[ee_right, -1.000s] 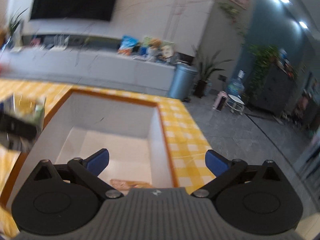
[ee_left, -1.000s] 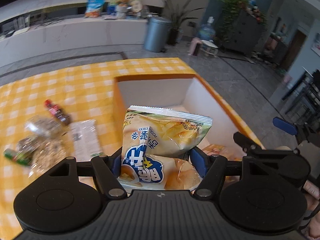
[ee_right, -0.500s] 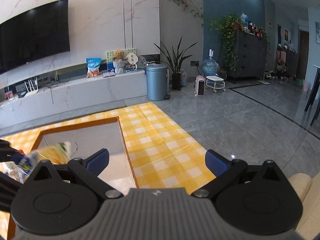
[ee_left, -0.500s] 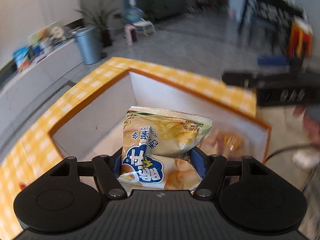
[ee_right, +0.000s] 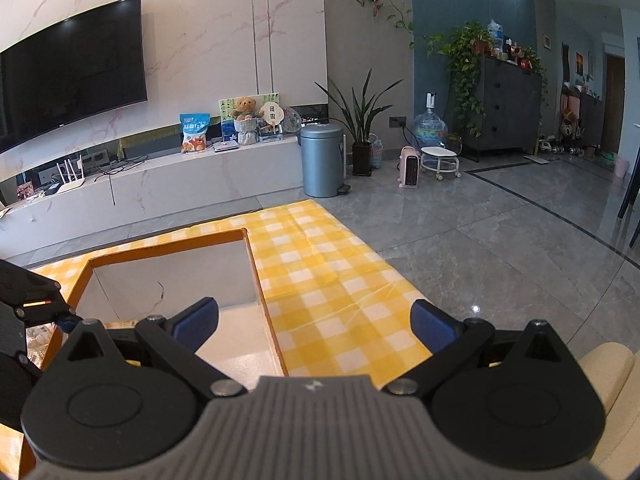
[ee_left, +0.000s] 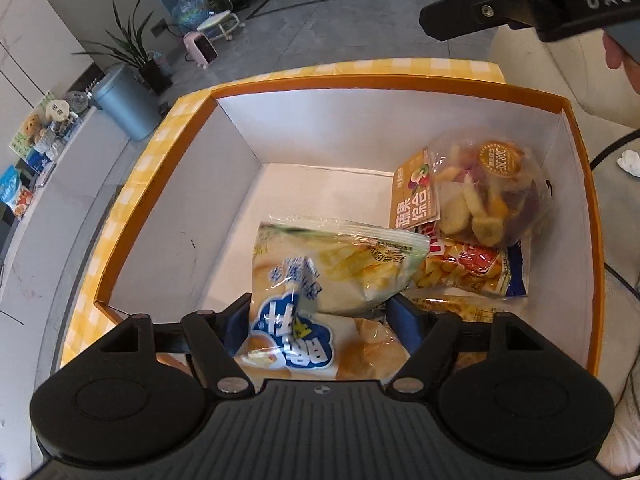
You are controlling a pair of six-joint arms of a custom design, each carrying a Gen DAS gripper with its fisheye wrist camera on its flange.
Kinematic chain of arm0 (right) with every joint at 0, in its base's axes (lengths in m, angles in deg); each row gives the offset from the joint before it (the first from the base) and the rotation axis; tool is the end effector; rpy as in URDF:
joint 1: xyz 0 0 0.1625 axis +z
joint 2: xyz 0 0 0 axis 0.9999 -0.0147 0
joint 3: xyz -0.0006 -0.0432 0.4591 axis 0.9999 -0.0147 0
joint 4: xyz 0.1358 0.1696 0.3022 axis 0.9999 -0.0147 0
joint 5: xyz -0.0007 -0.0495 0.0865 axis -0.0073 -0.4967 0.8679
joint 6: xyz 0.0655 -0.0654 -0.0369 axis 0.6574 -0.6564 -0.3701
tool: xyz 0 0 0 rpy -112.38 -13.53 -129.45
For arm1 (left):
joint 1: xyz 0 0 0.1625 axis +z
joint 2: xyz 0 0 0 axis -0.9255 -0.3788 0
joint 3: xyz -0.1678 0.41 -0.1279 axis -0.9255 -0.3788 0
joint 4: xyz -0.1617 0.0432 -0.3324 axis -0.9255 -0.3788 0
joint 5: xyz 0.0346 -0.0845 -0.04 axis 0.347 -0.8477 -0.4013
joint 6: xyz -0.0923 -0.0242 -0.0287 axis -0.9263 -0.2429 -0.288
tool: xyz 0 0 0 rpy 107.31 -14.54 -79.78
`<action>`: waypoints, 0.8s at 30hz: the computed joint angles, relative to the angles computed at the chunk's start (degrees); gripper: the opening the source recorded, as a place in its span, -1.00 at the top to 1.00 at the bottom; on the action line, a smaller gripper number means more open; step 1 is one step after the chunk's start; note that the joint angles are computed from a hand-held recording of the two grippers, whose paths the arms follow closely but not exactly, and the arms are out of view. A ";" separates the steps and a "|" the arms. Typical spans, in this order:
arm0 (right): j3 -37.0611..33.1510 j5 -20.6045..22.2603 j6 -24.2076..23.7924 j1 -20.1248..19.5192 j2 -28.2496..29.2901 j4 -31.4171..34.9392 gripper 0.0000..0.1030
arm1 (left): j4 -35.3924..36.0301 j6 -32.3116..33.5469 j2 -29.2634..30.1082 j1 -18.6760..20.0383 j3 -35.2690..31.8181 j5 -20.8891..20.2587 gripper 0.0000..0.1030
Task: Organize snacks
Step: 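Open the right gripper then the left gripper to drop both bags into the box, then withdraw both open grippers from the box back over the table snacks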
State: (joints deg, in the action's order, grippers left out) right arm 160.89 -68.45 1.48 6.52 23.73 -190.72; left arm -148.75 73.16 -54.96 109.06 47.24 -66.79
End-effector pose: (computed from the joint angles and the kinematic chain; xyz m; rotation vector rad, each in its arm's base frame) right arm 0.1370 -0.4814 0.3058 0.4161 -2.1296 1.2342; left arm -0.3219 -0.5484 0.0616 1.4227 1.9665 -0.2063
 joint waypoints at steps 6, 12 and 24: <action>0.53 4.14 5.67 -1.05 -2.40 4.54 -0.93 | -11.73 2.88 -1.12 0.18 4.64 -2.57 -0.76; 0.81 7.44 8.19 -1.49 -3.45 7.24 -0.93 | -11.12 -2.78 -2.49 -0.23 4.25 -3.38 -0.76; 2.11 11.49 9.73 -0.49 -4.76 11.19 -0.93 | -8.88 -21.56 -8.62 -4.12 6.44 3.84 -0.74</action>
